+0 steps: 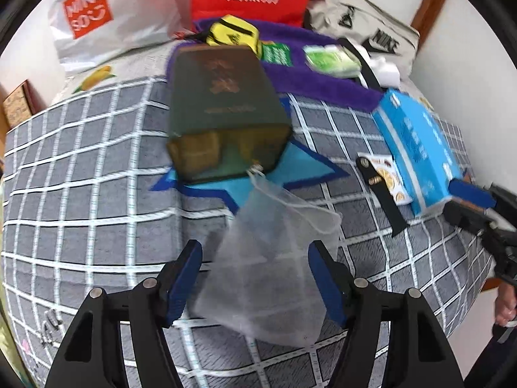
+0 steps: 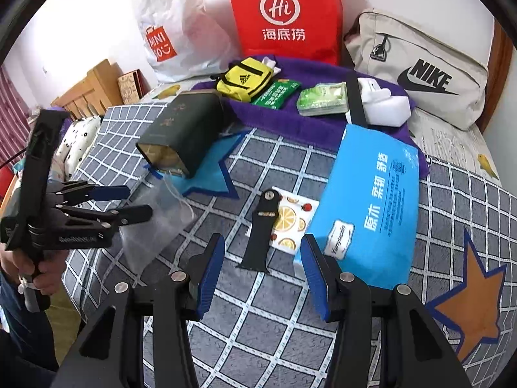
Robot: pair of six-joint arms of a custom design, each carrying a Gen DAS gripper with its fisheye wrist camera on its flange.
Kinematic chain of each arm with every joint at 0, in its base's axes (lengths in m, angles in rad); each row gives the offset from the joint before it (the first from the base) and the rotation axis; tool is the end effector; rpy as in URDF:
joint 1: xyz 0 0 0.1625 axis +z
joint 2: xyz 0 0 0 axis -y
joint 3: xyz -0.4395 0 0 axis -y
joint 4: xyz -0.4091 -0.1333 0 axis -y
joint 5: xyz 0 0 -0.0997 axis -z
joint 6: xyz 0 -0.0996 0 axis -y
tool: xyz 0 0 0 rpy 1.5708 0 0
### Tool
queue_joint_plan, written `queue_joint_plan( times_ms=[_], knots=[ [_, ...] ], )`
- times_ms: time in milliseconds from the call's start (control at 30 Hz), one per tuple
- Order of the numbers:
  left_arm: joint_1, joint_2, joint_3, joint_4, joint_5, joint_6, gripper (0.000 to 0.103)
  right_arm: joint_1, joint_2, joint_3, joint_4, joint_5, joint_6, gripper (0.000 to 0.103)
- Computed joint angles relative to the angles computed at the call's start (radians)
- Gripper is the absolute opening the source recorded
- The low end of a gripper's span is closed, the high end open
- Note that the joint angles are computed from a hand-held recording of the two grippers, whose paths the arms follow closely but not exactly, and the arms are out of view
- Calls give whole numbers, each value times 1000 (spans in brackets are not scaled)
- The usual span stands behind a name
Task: Organize soft objects
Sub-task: 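Grasp the white mesh bag with the left gripper while the right gripper reaches the second strap piece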
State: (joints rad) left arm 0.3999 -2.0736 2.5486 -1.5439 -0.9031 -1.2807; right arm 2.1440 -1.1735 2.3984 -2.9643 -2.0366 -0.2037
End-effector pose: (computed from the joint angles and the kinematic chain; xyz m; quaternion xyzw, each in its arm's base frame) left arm -0.1100 -0.2582 0.2440 0.0310 0.9183 -0.2194 0.3281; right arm 0.3033 -0.3065 0.1119 0.3492 -0.9047 0.1228 0.2110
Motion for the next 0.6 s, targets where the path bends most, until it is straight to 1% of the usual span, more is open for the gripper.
queue_joint_plan(
  times_ms=[33, 67, 100, 200, 267, 367, 433, 500, 533, 567, 600],
  knots=[
    [9, 14, 11, -39, -7, 28, 66, 1, -3, 1, 0, -4, 0, 49],
    [12, 23, 16, -54, -9, 40, 70, 0, -9, 4, -1, -6, -1, 49],
    [4, 31, 24, -67, -3, 50, 78, -2, -13, 7, -1, -7, -2, 49],
    [-8, 48, 41, -111, -5, 85, 89, -11, -28, 13, 1, -7, 5, 49],
    [-15, 82, 46, -126, 0, 106, 94, -18, -33, 13, 5, -6, 11, 49],
    [-37, 118, 50, -96, 26, 100, 92, -24, -30, 12, -2, -11, 16, 49],
    [-64, 100, 54, -50, 36, 86, 83, -23, -25, 10, -7, -11, 21, 49],
    [-78, 57, 50, -2, 39, 64, 54, -21, -18, 7, -8, -7, 20, 49],
    [-80, 28, 41, 36, 39, 44, 48, -19, -13, 5, -9, -5, 18, 49],
    [-77, -12, 35, 60, 35, 34, 37, -17, -9, 3, -11, -3, 15, 49],
    [-72, -48, 31, 74, 31, 31, 29, -13, 0, 2, -17, -2, 12, 49]
  ],
)
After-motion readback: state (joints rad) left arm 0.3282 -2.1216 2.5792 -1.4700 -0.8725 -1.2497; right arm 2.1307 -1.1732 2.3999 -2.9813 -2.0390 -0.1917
